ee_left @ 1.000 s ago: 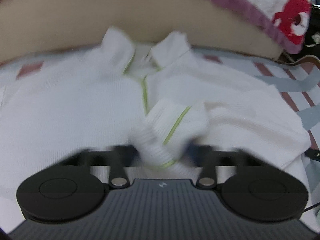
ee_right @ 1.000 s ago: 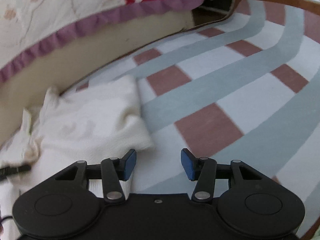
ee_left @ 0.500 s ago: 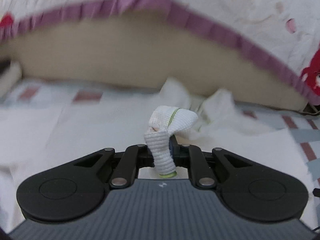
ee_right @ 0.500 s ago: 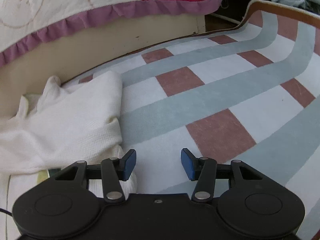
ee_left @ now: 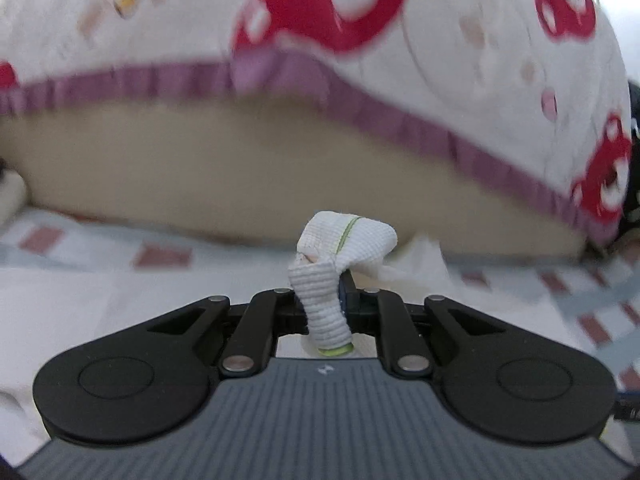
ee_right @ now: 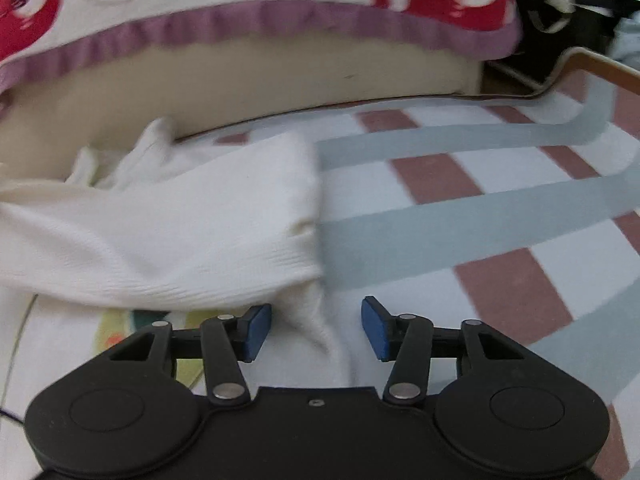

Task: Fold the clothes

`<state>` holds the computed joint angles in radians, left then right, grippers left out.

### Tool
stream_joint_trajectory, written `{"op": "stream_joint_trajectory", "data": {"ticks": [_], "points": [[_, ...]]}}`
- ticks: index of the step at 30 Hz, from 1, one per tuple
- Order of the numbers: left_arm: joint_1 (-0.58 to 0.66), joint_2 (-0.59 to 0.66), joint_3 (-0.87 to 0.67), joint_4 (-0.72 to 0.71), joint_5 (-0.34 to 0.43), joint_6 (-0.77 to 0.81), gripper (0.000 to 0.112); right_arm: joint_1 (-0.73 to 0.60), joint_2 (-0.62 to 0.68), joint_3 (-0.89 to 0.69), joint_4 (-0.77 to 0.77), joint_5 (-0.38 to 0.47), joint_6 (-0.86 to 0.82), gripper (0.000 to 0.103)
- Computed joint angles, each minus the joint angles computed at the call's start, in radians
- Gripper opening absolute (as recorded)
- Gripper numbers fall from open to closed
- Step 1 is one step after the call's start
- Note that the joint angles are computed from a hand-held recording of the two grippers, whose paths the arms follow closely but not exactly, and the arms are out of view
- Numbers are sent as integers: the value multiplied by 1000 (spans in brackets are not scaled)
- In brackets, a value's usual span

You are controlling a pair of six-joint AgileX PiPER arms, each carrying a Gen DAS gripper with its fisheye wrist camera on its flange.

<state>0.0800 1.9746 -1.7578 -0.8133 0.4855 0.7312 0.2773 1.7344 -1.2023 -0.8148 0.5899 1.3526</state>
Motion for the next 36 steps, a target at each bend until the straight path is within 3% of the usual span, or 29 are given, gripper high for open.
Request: {"op": "stream_joint_trajectory", "data": {"ticks": [2,6,8,11,13,16,21,24,25,26,29,30,31,32,34,36], "points": [[14,10,0,36,10,-82,17,-7,-11,10,-13,16,49,29],[43,97,-104,261,240,-420,18,-67,-57,70,7,-57,173,28],[44,86,-57,285,230,-413,18,-96,-81,107,25,-118,216,28],[38,47,13,307,171,-372,22,-105,-88,120,45,-141,233,28],[22,35,30,428,136,-434,32,-102,-85,112,55,-131,227,28],[13,27,46,583,106,-523,33,-98,-80,100,74,-118,211,28],[67,62,-31,467,202,-537,38,-109,-85,103,98,-128,179,28],[100,83,-37,229,159,-323,64,-125,-96,118,123,-159,172,28],[115,125,-90,133,204,-239,80,-130,-99,124,132,-170,170,28],[126,184,-183,77,283,-195,88,-133,-102,128,137,-178,170,28],[105,364,-483,149,455,-220,88,-133,-100,128,138,-183,172,29],[83,408,-567,219,483,-234,87,-132,-98,126,138,-182,169,30],[64,434,-610,266,490,-211,77,-132,-97,126,138,-184,167,31],[48,434,-614,299,481,-166,48,-133,-97,126,139,-189,166,34],[28,366,-501,317,404,-11,8,-136,-98,132,133,-210,176,41],[27,247,-301,251,248,109,8,-139,-100,139,130,-232,184,45]]}}
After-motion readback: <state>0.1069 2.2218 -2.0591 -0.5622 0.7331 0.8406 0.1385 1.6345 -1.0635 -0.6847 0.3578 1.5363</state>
